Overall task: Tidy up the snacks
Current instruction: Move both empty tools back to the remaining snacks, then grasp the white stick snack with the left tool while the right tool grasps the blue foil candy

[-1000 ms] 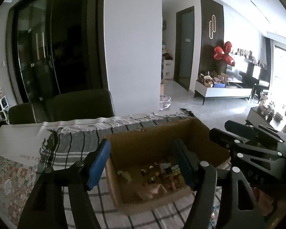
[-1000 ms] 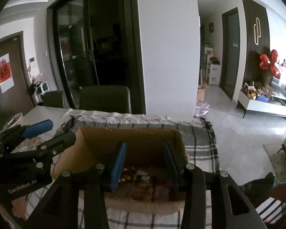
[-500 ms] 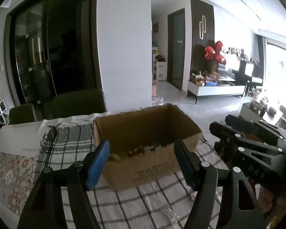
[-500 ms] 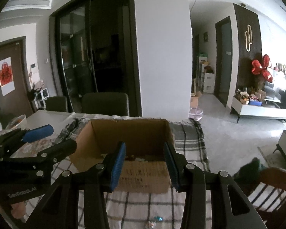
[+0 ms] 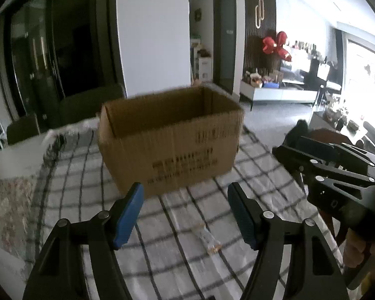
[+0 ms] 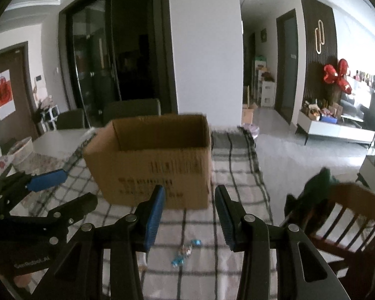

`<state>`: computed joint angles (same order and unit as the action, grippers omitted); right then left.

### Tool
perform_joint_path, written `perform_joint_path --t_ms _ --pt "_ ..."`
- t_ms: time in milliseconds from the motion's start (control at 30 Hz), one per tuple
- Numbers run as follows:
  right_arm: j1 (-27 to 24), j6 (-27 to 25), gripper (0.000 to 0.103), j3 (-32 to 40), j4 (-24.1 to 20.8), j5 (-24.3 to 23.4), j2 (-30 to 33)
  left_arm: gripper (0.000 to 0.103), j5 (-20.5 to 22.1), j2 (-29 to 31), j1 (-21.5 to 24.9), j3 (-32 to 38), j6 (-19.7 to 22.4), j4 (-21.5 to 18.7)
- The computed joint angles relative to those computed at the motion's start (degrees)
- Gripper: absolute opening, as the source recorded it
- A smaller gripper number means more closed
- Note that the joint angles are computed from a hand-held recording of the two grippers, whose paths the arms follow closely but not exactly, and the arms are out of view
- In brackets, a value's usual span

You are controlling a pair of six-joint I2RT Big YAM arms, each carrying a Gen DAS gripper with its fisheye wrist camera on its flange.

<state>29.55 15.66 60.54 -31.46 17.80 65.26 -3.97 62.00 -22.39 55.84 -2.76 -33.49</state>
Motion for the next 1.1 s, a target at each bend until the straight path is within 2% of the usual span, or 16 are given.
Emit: perform_joint_path --t_ms 233,600,1100 --pt "-1.18 1.55 0.043 -3.19 -0.53 -2.54 0.47 0.059 1.22 2.06 -0.68 -2.2 -1.98 -1.5" --pt "-3.46 4.68 0.042 -6.35 0.71 -9.66 4.88 0.047 5.05 7.71 -0.72 -3.02 -4.44 -1.88" --pt "-4.3 5.18 0.042 -6.94 1.17 -12.05 7.16 0.035 5.04 13.87 -0.8 -1.44 -7.01 -1.22"
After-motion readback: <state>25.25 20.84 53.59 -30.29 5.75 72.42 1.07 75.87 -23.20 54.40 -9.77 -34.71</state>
